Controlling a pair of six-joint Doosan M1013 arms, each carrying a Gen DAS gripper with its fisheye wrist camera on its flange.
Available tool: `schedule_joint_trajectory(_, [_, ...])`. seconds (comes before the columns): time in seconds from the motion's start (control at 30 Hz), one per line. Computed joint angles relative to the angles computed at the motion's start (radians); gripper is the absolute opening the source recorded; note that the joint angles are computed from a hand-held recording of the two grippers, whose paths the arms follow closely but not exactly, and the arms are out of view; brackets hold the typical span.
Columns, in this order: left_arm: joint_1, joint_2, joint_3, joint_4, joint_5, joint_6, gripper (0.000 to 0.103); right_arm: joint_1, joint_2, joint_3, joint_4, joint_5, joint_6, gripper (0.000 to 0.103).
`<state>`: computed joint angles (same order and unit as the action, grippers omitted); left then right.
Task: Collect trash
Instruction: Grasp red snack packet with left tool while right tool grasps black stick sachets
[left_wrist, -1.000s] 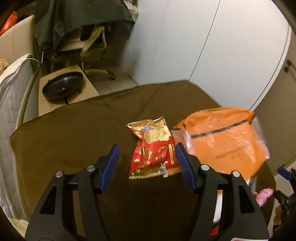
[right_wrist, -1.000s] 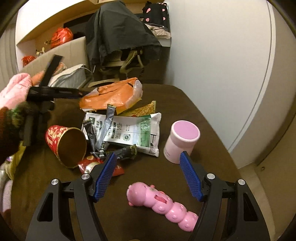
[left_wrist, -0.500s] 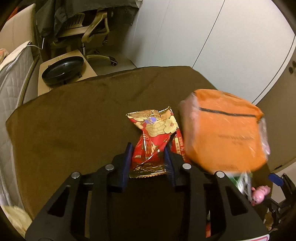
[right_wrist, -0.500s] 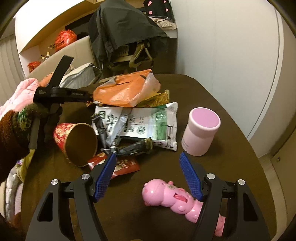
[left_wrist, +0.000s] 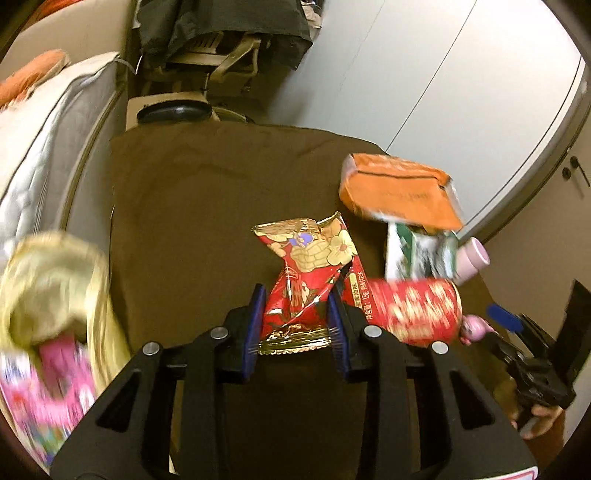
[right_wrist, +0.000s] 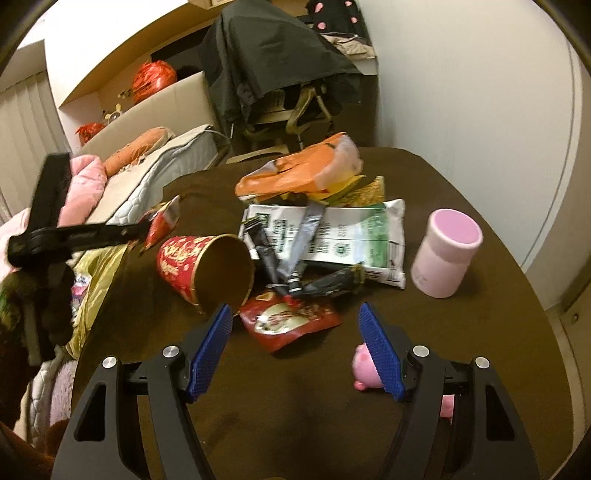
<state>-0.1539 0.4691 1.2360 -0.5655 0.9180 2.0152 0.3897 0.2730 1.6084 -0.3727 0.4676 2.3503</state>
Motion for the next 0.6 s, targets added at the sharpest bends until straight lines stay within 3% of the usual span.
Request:
schedule_joint_trajectory(0.2, [-0.007,-0.081,0.117,0.006,-0.056,0.000,0.031,0.014,0.016,-0.022,-0.082,0.021,0.054,0.067])
schedule_joint_trajectory(0.3, [-0.010,-0.104,0.154,-0.005,-0.066,-0.003,0.032,0.013,0.042,-0.052,-0.122,0.068,0.051,0.063])
schedule_joint_trajectory(0.37, [-0.012,-0.115,0.170,-0.007,-0.063,-0.010,0.032,0.003,0.063,-0.079,-0.064,0.095,-0.036,0.052])
schedule_joint_trajectory(0.5, [-0.012,-0.144,0.207,-0.010,-0.079,-0.001,0.032,-0.009,0.099,-0.118,0.019,0.128,-0.166,0.051])
schedule_joint_trajectory(0.6, [-0.009,-0.156,0.220,-0.013,-0.074,0.006,0.032,-0.011,0.109,-0.126,0.039,0.134,-0.190,0.040])
